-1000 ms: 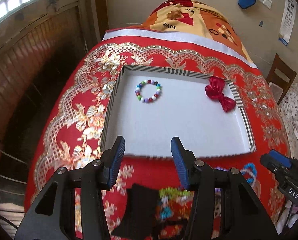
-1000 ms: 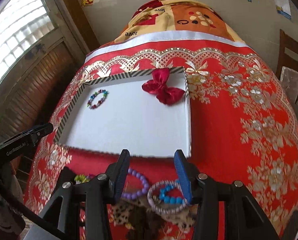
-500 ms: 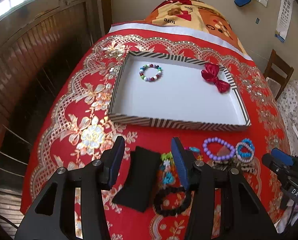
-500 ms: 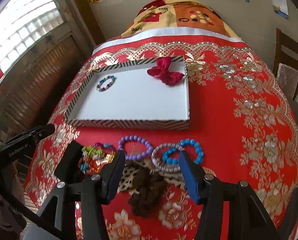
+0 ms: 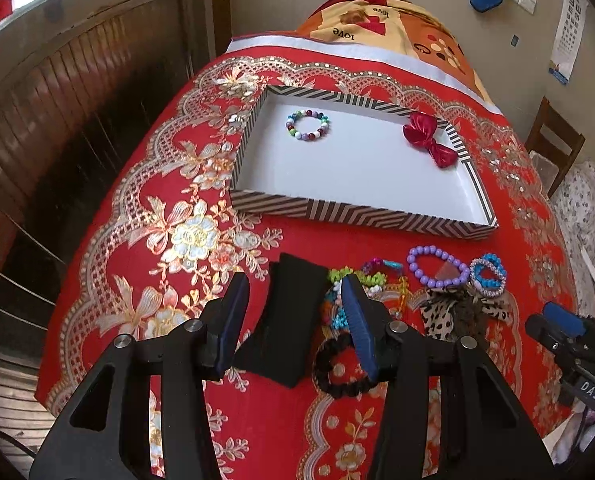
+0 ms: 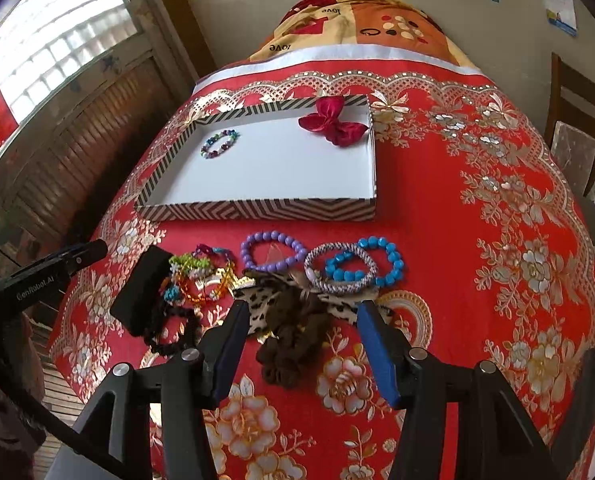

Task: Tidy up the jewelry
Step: 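Withdraw both open grippers from the tray back to the jewelry pile, then grasp the black fabric pouch with the left gripper while the right gripper grasps the silver braided bracelet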

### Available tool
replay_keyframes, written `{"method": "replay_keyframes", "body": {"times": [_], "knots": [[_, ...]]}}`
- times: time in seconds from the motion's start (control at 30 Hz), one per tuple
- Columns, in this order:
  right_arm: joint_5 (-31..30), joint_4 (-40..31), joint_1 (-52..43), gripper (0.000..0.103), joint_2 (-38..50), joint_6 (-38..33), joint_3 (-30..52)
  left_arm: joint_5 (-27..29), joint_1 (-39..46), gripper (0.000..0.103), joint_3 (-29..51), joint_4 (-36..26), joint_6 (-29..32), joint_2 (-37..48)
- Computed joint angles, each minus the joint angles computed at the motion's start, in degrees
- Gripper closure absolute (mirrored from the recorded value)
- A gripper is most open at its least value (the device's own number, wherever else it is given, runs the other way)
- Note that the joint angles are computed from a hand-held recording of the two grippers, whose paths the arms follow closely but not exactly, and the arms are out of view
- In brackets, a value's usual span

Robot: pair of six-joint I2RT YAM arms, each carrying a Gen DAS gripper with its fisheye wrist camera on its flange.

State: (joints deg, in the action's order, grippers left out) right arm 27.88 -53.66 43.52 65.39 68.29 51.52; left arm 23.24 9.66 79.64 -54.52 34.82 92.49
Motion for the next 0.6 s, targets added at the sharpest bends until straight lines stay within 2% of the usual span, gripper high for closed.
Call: {"method": "replay_keyframes", "body": {"times": [0.27, 0.6], "knots": [[-2.1, 1.3, 2.1, 0.049, -2.7, 2.0, -5.3, 2.8, 5.1, 0.056, 7.3, -9.5, 1.2, 7.0], [-6.7, 9.9, -1.2, 0.049, -2.8, 0.1, -10.6, 2.1, 7.7, 0.056, 10.5, -13.5, 2.4, 12.9]]}}
